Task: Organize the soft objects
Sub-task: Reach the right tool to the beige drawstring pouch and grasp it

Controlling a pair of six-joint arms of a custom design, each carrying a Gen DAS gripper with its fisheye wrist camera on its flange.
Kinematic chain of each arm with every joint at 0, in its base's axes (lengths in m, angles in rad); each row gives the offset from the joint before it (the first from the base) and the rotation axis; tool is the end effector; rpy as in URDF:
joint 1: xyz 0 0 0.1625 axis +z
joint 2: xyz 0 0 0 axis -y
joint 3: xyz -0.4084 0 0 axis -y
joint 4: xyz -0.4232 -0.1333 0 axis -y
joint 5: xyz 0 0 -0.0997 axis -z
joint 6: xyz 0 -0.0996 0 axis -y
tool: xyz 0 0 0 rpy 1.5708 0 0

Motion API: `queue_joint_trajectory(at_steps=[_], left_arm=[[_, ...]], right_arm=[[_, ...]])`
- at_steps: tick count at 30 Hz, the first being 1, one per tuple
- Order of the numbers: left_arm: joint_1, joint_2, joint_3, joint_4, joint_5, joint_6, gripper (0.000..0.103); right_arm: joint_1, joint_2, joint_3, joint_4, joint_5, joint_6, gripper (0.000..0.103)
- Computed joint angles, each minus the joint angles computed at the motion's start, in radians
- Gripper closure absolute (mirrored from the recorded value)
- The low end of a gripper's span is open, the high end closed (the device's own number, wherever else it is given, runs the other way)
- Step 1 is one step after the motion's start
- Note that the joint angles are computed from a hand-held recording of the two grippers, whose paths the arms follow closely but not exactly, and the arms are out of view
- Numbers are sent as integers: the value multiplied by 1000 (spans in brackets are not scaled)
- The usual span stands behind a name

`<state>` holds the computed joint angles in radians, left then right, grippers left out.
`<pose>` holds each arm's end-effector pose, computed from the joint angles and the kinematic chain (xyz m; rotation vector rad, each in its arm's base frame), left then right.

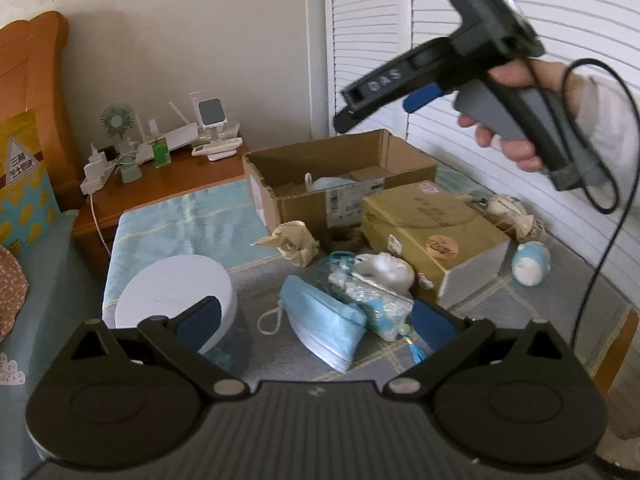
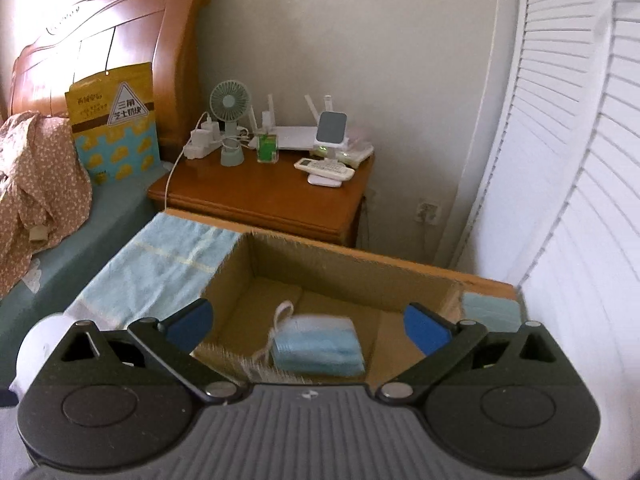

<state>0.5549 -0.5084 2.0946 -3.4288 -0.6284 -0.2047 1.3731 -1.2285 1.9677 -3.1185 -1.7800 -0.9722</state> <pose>-0.2800 -0.4252 -0.0915 0.7749 2.2184 -0.9471 -0.0053 -0.5998 0.2669 0.8173 -2.2932 0.7265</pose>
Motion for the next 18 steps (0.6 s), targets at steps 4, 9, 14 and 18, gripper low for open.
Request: queue_joint_trajectory(at_steps=[4, 9, 14, 18], left_arm=[[-11, 3, 0, 1, -8, -6, 2], [-23, 12, -8, 12, -15, -7, 2], [-30, 18, -12, 16, -27, -11, 2], [-31, 18, -15, 36, -31, -25, 2]], right_arm=[[-21, -64, 64, -38, -8, -19, 0], [-63, -145, 143, -98, 1, -18, 0], [-106, -201, 183, -129, -2, 31, 0], [-135, -218, 185, -119, -35, 81, 0]])
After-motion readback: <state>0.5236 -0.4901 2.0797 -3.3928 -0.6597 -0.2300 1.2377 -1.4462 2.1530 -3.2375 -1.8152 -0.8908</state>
